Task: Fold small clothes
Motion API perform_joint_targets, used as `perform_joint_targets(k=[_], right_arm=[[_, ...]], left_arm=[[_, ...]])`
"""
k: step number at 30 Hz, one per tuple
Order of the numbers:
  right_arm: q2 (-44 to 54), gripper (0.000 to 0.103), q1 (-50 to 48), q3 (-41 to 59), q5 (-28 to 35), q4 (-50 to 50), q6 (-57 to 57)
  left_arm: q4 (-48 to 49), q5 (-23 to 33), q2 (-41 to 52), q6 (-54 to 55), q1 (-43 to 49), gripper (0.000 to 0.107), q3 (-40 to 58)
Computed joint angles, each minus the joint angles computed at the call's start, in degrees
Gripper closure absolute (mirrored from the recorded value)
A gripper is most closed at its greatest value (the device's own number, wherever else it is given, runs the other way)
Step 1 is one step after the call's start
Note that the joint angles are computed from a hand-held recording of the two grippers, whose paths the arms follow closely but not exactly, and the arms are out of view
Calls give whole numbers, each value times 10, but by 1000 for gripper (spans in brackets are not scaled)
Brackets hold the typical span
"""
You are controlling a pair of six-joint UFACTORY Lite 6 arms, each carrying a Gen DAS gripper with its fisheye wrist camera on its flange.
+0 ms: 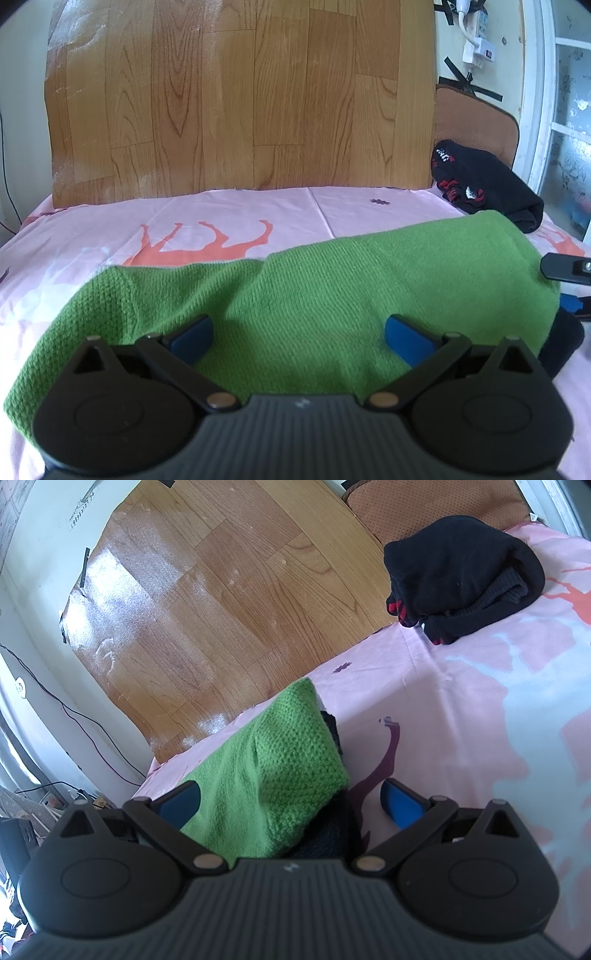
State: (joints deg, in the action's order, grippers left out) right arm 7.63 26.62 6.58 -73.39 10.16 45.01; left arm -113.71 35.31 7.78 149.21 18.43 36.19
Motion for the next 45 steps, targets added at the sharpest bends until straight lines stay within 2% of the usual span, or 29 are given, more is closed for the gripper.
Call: perform_joint_targets(k=[5,12,14,17,20,22,23,26,27,28,29,30,31,33,37,39,42,44,45], right_arm=[[2,0,1,0,-2,1,0],[4,0,-2,0,-5,-2,0],[5,0,-4,0,-6,-5,0],[0,0,-11,0,2,-13,-1],[-27,0,-15,3,48,-20,-9],[-57,0,-5,2,91,-13,-19],[-65,0,-7,1,102,-27,-13],[-64,5,-23,1,101,-66,6],[-65,10,-23,7,114,-63,-4],[-72,15,-17,15,141,-50,-19],[-81,34,-10,27,177,-34,-35],[-84,59,-17,37,207,-43,-35],[-81,64,-35,43,218,-75,-11],[-98,76,-66,40,224,-142,32],[-241,78,-22,39,302,-130,-30],[-265,78,19,78,349,-94,-86],[-218,78,64,172,385,-87,-135],[-161,78,97,248,407,-81,-169],[-134,78,109,281,416,-89,-174]], left_arm=[[92,48,9,-83,44,4,19],[143,61,20,-146,54,4,43],[171,66,21,-190,56,4,55],[234,110,33,-282,71,5,90],[292,149,54,-369,75,24,138],[342,166,83,-439,69,48,186],[359,172,101,-471,64,53,209],[406,197,166,-545,51,75,277],[415,194,180,-557,44,85,288],[411,182,187,-554,37,89,288],[401,170,188,-540,31,90,282],[394,160,189,-527,29,94,279],[392,153,189,-527,27,99,277],[400,168,209,-545,35,100,294],[415,181,226,-564,42,101,314],[418,176,211,-557,44,101,305],[441,243,213,-567,100,94,325],[429,274,207,-558,160,85,343],[425,283,206,-560,191,77,358]])
